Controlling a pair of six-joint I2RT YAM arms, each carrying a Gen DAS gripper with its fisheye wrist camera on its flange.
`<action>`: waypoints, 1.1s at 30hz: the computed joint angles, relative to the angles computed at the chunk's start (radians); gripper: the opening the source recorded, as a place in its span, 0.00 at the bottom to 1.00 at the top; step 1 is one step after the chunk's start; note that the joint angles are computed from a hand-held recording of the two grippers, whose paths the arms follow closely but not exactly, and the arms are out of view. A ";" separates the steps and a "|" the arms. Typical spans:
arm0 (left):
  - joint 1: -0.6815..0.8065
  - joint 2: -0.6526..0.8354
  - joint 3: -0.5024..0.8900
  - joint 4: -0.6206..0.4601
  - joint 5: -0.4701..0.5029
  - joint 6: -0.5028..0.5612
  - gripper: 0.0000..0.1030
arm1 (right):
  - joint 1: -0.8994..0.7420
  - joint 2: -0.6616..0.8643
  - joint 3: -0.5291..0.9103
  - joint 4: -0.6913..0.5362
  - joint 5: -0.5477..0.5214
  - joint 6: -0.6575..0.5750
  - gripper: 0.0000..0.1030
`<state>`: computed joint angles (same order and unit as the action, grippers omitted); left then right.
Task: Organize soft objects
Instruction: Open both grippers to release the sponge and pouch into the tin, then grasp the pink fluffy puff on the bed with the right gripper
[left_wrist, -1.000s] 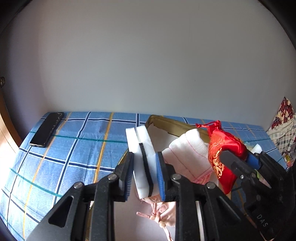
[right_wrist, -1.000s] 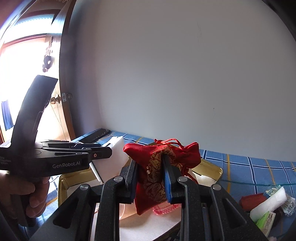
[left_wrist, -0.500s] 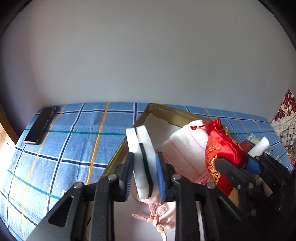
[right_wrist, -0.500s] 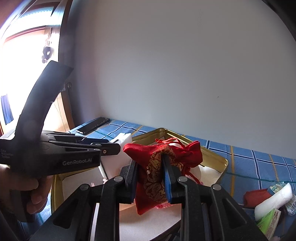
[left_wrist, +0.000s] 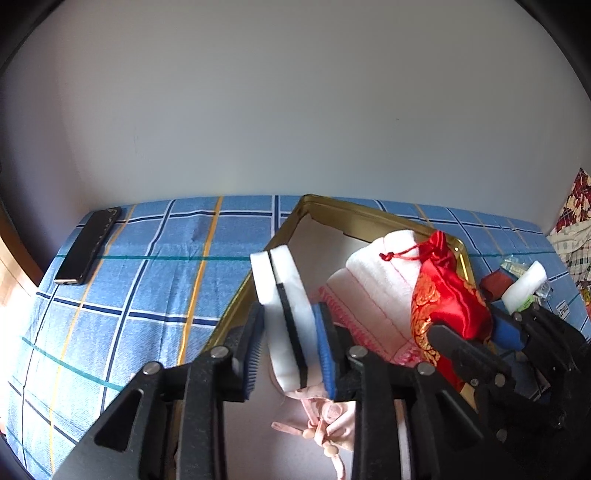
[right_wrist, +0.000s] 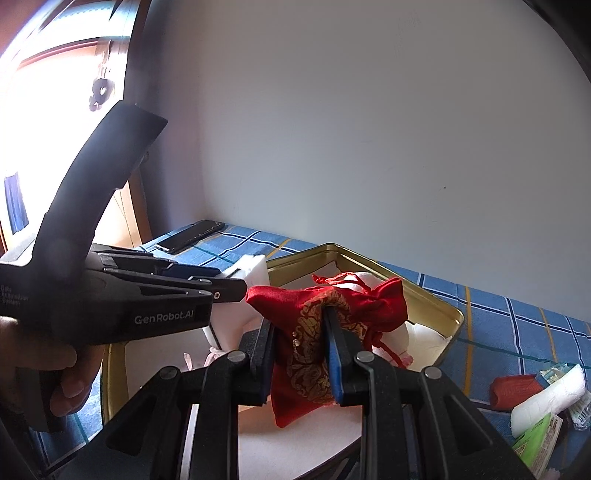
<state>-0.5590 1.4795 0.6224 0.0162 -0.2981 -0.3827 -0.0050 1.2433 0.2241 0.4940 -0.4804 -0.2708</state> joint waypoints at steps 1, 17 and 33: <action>0.004 -0.004 -0.002 -0.006 0.003 -0.001 0.31 | -0.013 0.011 -0.001 0.007 -0.023 -0.010 0.25; -0.016 -0.211 -0.106 -0.108 -0.145 -0.112 0.72 | -0.137 -0.185 -0.136 0.015 -0.221 -0.078 0.54; -0.392 -0.352 -0.133 -0.202 -0.411 -0.309 1.00 | -0.655 -0.513 -0.183 -0.344 -0.487 -0.177 0.64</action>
